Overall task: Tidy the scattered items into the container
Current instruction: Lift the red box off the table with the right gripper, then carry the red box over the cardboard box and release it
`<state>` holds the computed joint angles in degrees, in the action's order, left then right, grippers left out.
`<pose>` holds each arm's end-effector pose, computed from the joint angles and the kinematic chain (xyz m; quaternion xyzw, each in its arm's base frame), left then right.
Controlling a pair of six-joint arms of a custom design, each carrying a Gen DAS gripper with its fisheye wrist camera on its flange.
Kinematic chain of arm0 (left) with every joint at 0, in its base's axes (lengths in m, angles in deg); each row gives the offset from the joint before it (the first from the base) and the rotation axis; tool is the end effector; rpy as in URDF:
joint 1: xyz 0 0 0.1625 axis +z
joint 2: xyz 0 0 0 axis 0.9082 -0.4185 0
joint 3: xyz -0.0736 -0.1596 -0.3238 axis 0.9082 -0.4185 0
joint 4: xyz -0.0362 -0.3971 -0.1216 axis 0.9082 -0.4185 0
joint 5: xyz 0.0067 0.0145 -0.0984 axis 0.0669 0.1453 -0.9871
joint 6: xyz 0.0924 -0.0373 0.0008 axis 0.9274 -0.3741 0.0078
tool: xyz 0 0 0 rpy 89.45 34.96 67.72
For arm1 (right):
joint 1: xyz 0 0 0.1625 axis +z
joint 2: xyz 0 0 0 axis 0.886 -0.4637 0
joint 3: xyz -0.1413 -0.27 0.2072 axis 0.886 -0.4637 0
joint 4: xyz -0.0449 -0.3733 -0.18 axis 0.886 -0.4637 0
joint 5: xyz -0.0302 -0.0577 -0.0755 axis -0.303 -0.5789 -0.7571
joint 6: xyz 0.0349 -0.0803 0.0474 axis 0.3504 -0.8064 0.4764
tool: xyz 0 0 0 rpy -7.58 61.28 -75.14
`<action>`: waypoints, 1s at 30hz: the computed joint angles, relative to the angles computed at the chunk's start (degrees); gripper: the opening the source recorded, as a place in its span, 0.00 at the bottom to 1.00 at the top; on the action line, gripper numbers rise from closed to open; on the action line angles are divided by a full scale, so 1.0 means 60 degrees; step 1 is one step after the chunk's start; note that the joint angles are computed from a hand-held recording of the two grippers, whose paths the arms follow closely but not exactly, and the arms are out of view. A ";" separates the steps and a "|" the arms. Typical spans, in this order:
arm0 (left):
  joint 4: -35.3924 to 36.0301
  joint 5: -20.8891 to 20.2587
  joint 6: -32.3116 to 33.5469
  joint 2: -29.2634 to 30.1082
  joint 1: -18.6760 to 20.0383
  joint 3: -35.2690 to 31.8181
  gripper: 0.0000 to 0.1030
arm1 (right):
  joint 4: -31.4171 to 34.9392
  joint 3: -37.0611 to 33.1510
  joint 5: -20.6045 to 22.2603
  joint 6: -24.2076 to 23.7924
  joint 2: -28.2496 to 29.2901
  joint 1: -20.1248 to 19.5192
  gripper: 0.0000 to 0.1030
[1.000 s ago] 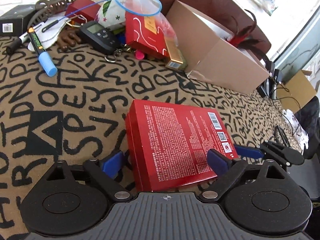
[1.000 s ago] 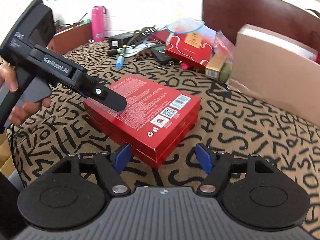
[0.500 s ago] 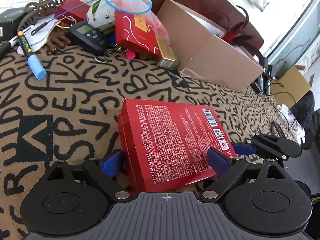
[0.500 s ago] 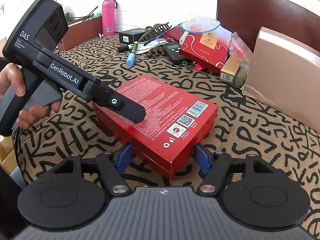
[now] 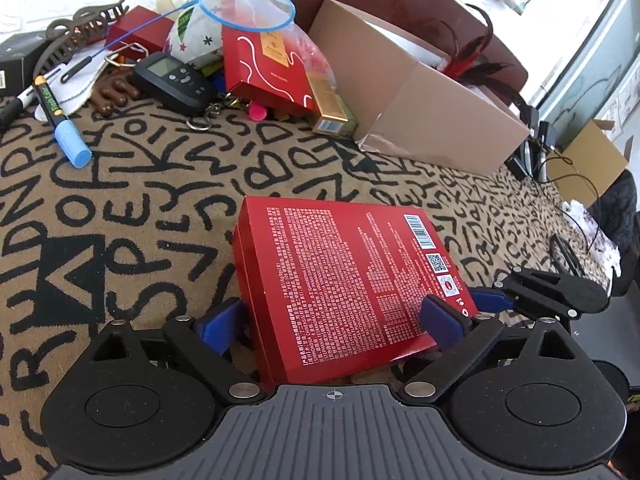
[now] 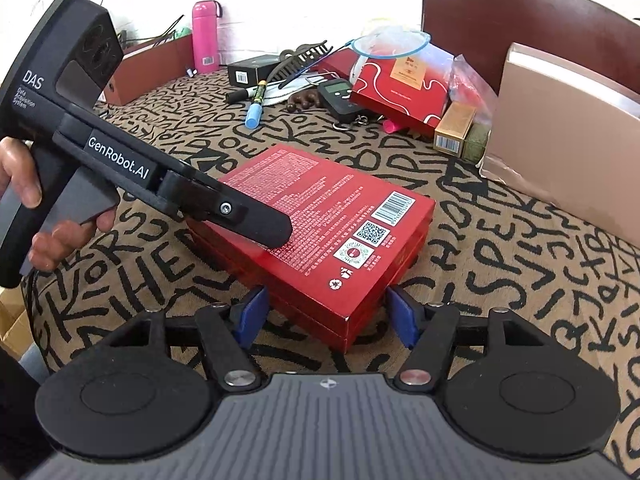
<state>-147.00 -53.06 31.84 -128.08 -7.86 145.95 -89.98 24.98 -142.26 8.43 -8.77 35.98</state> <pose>-0.1608 -0.6027 0.2477 0.0881 0.9225 -0.3364 0.1677 0.2226 -0.6635 0.0941 0.5049 -0.8353 0.1766 0.1270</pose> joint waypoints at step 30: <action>-0.0256 -0.0587 0.2253 0.3388 -0.0753 -0.5584 0.91 | -0.1345 -0.2204 0.1272 0.0144 -0.0096 -0.0016 0.67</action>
